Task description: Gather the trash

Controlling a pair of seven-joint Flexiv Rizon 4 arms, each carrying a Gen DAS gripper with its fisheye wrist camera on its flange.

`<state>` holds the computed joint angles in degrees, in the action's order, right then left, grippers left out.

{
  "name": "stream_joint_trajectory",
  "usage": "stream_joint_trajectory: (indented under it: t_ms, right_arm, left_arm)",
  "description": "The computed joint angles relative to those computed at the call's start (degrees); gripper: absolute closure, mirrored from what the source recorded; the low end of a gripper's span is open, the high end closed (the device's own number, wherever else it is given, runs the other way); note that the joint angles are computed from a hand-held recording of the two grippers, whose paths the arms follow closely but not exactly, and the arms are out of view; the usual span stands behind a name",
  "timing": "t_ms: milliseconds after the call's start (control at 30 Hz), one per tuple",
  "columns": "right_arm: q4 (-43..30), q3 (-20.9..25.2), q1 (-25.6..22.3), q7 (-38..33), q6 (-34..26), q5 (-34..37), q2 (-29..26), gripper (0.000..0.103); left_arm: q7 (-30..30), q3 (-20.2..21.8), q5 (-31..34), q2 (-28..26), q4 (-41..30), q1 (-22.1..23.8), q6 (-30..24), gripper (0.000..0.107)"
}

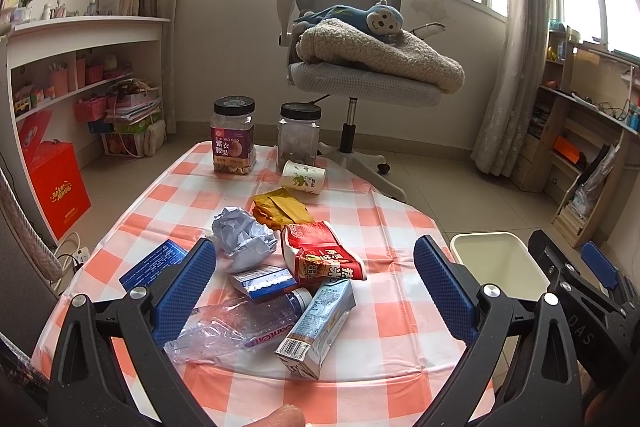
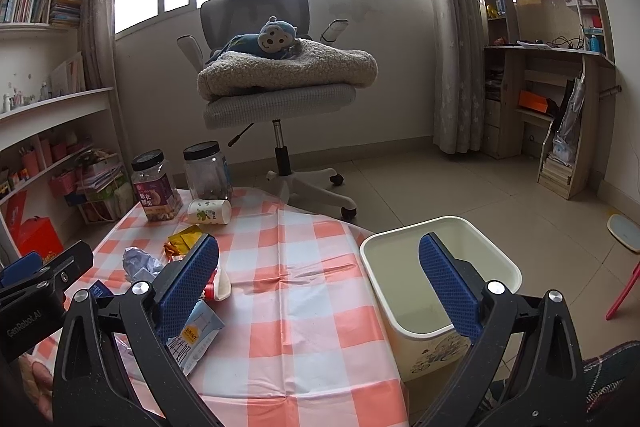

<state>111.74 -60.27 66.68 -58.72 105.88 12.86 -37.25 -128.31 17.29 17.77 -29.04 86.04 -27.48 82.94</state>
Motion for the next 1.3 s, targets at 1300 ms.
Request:
stream_joint_trajectory:
  t_ms: [1300]
  right_arm:
    - [-53.37,65.0,-50.45,-22.13,-66.81,-9.98,-7.03,0.007]
  left_arm:
    - [33.74,-11.64,-9.68,-14.2,-27.83,20.02,-56.34,0.01]
